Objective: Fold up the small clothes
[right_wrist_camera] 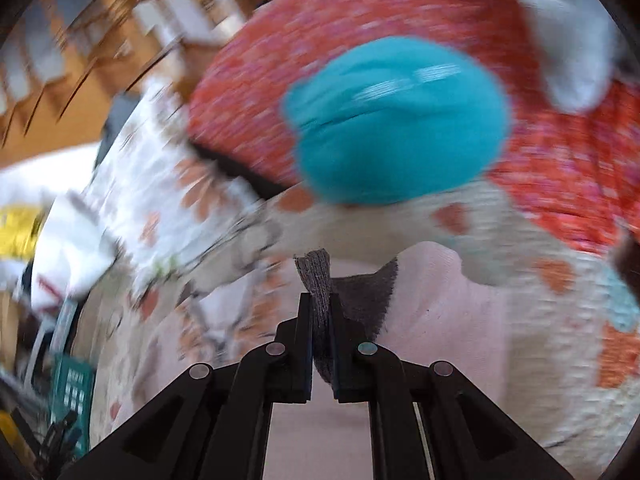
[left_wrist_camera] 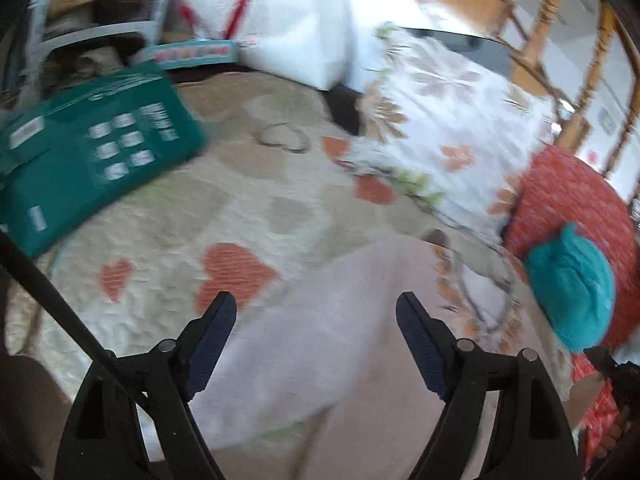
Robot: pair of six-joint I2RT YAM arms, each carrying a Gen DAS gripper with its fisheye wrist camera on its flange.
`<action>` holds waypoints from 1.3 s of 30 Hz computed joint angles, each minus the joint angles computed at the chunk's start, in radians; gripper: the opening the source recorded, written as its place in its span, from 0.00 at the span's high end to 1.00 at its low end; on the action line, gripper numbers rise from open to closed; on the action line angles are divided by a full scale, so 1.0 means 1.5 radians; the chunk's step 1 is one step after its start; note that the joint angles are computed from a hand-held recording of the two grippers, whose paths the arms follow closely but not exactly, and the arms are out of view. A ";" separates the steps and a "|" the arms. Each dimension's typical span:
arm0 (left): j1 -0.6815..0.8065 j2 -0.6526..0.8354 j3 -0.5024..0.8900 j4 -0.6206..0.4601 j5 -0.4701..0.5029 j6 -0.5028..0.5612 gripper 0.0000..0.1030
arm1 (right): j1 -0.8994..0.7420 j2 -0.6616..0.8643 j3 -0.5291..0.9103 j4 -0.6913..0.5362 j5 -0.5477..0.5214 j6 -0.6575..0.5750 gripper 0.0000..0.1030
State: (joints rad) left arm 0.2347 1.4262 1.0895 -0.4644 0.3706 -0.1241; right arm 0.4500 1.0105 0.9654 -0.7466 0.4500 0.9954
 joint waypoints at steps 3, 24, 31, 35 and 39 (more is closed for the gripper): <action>0.035 0.031 0.023 -0.019 0.040 0.003 0.21 | 0.041 0.171 0.071 0.095 -0.032 -0.012 0.93; 0.116 0.111 0.084 -0.068 0.099 -0.019 0.21 | 0.168 0.710 0.406 0.161 -0.287 -0.144 0.67; 0.113 0.102 0.074 -0.068 0.099 -0.021 0.21 | 0.236 0.649 0.276 0.268 -0.212 -0.152 0.14; 0.118 0.108 0.077 -0.078 0.105 -0.021 0.21 | 0.295 0.654 0.242 0.336 -0.116 -0.159 0.00; 0.119 0.104 0.073 -0.076 0.105 -0.021 0.21 | 0.344 0.751 0.416 0.129 -0.013 -0.191 0.00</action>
